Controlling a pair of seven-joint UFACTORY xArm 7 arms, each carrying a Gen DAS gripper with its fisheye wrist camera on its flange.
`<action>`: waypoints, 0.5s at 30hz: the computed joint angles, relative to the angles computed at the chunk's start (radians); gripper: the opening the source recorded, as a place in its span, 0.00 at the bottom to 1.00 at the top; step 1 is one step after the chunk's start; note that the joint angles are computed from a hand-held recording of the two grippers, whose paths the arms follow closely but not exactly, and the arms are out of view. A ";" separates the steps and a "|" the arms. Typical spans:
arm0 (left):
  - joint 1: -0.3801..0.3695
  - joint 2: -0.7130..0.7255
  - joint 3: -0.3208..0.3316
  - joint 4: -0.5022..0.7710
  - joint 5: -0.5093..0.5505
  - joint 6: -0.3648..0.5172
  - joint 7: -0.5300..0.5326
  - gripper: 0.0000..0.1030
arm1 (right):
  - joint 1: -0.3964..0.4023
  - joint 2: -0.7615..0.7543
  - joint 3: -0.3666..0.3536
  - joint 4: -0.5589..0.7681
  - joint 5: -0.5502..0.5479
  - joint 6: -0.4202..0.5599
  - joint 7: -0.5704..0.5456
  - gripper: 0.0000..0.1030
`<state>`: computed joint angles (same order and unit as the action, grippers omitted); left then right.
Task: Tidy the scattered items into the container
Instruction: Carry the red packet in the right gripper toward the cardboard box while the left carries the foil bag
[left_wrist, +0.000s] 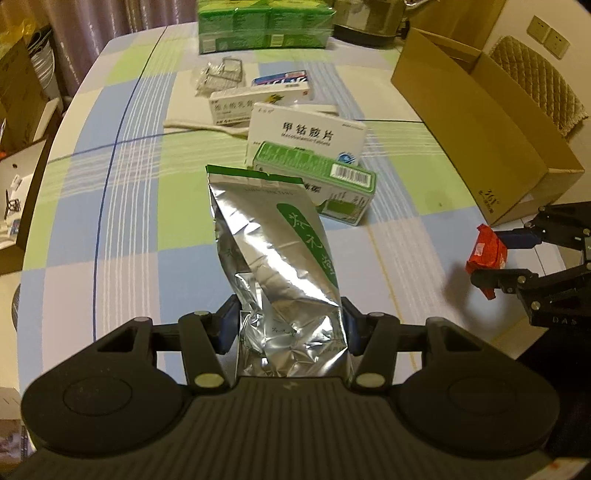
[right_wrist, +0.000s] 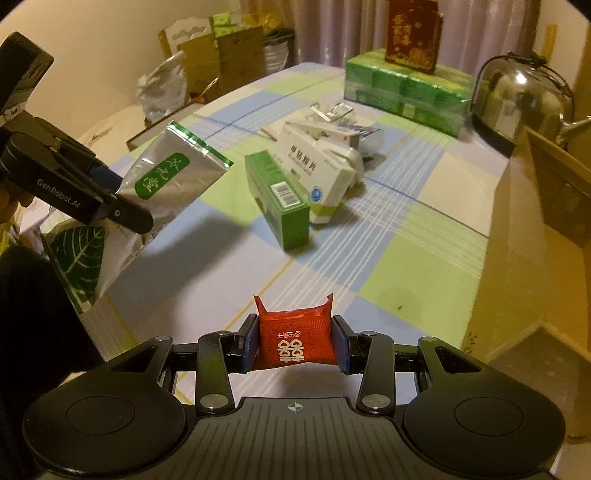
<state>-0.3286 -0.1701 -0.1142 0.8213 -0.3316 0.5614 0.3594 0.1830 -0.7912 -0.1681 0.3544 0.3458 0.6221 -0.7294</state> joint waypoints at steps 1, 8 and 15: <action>-0.001 -0.003 -0.002 0.004 0.001 0.004 -0.001 0.47 | -0.006 -0.009 0.003 0.000 0.000 0.000 0.007 0.37; -0.022 -0.015 -0.014 0.035 0.012 0.022 -0.004 0.47 | -0.029 -0.059 0.004 0.014 -0.010 0.006 0.048 0.37; -0.046 -0.002 -0.027 0.080 0.001 0.031 0.001 0.47 | -0.042 -0.082 -0.009 0.043 -0.024 0.007 0.070 0.37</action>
